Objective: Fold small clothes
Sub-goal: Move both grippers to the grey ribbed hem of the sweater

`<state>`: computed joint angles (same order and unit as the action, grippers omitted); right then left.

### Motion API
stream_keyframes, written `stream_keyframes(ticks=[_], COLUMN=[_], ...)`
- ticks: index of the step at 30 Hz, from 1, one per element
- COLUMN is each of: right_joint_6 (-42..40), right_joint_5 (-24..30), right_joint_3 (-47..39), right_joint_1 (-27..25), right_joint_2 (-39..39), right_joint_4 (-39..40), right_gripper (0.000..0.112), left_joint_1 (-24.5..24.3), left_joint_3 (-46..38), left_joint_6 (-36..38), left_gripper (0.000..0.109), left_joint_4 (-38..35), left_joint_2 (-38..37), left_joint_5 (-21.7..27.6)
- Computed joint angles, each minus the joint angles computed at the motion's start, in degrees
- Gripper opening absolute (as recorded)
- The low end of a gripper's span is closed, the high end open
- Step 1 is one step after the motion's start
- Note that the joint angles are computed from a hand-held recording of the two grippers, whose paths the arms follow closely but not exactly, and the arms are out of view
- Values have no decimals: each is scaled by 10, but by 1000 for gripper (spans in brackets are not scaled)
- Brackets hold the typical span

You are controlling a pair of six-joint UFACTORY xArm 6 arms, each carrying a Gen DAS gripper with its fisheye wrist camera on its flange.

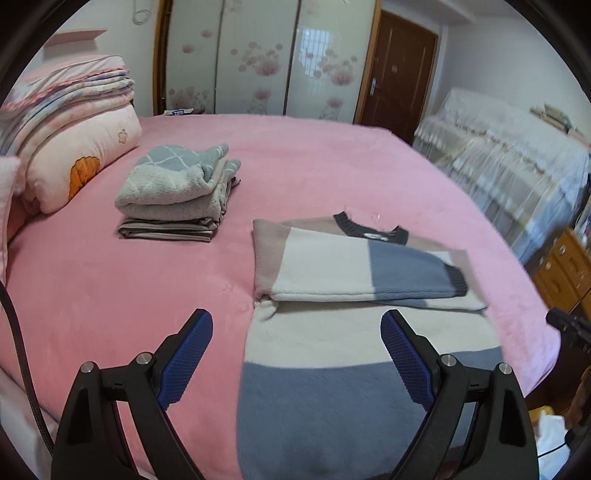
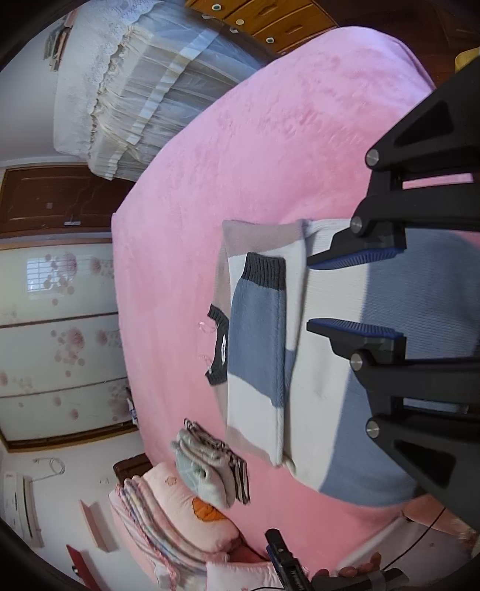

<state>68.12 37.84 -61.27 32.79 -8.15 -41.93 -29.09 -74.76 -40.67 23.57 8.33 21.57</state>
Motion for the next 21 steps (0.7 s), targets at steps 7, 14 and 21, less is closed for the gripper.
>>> stream_keyframes(ticks=[7,14,21], right_joint_6=[-3,7,27], right_joint_5=[4,37,15], right_joint_3=[55,85,116], right_joint_1=[41,87,94], right_joint_2=[-65,-78,-69], right_joint_4=[8,-16,5], right_gripper=[29,30,30], left_joint_1=[-18,-31,-30], left_joint_3=[120,207,235], left_joint_6=[-112,-149,-152], left_gripper=[92,92,92], left_joint_4=[163,221,177], left_joint_2=[-103,-164,-157], left_joint_5=[-5,-3,3])
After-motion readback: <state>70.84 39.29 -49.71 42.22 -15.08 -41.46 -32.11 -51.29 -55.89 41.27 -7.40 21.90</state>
